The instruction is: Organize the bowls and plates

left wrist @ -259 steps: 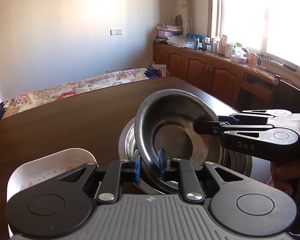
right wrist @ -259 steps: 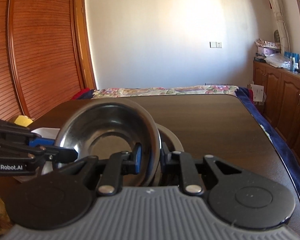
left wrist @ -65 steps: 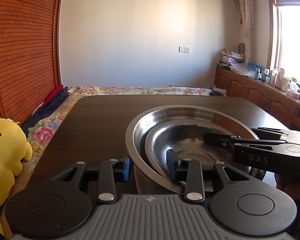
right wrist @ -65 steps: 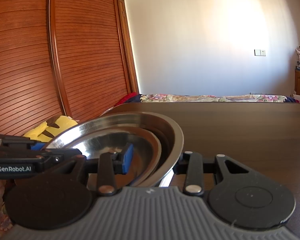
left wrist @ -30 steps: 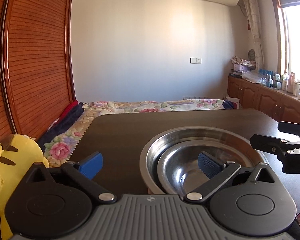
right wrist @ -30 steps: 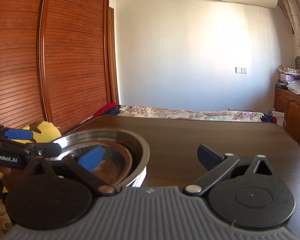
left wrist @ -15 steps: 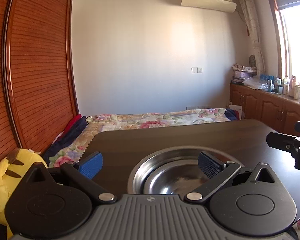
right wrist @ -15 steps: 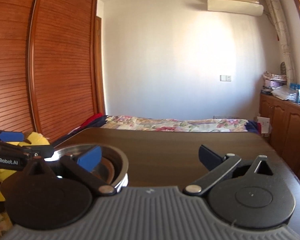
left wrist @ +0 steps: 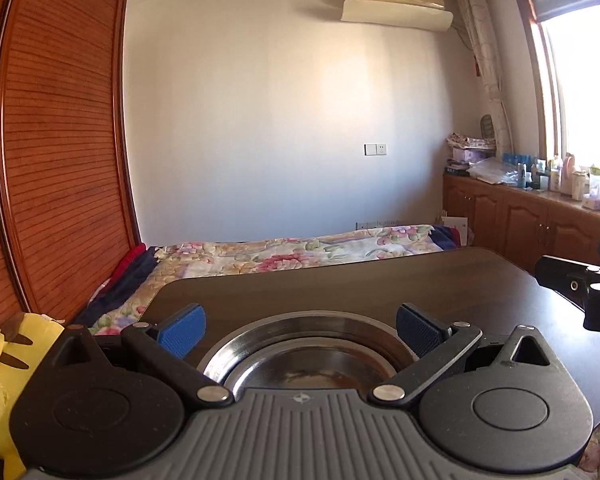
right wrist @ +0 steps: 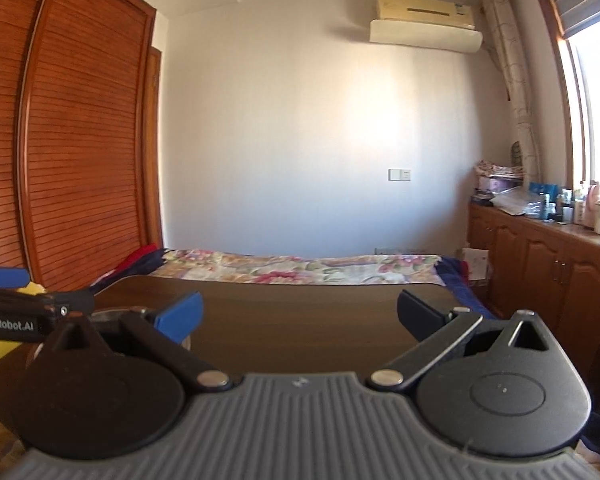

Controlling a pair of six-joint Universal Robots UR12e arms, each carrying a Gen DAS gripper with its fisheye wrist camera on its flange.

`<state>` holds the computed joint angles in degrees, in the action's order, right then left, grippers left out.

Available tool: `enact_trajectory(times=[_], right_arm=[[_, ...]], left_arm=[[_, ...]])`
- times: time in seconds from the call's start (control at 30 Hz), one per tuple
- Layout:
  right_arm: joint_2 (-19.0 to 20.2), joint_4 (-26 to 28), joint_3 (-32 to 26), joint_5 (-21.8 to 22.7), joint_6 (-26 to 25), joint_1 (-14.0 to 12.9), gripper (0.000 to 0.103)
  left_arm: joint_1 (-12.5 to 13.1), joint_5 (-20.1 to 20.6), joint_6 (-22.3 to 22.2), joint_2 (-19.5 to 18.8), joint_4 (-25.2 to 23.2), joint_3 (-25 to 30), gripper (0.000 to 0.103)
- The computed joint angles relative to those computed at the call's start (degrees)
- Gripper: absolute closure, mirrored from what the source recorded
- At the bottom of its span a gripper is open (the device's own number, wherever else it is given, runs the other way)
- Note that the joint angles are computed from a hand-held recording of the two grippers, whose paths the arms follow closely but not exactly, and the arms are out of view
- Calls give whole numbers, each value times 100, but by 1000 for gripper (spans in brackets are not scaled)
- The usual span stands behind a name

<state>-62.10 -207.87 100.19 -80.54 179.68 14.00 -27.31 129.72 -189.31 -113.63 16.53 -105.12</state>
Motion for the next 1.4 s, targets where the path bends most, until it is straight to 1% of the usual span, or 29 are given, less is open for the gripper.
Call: enact_trajectory(times=[0.23, 0.33, 0.53, 0.7, 0.97, 1.4], right_arm=[[-14, 0, 40, -186, 69, 0, 0], [13, -107, 51, -266, 33, 18, 0], [50, -197, 108, -286, 19, 12, 0], [84, -170, 136, -373, -66, 41, 0], [76, -132, 186, -402, -82, 52, 0], [47, -51, 173, -346, -25, 18, 0]], left_arm=[[-66, 124, 35, -1, 91, -80, 0], [-77, 215, 19, -18, 105, -111, 0], [-4, 247, -210, 29, 5, -239, 0], [9, 279, -233, 34, -65, -274, 0], [27, 237, -272, 32, -179, -293, 0], [20, 251, -259, 36, -166, -307, 0]])
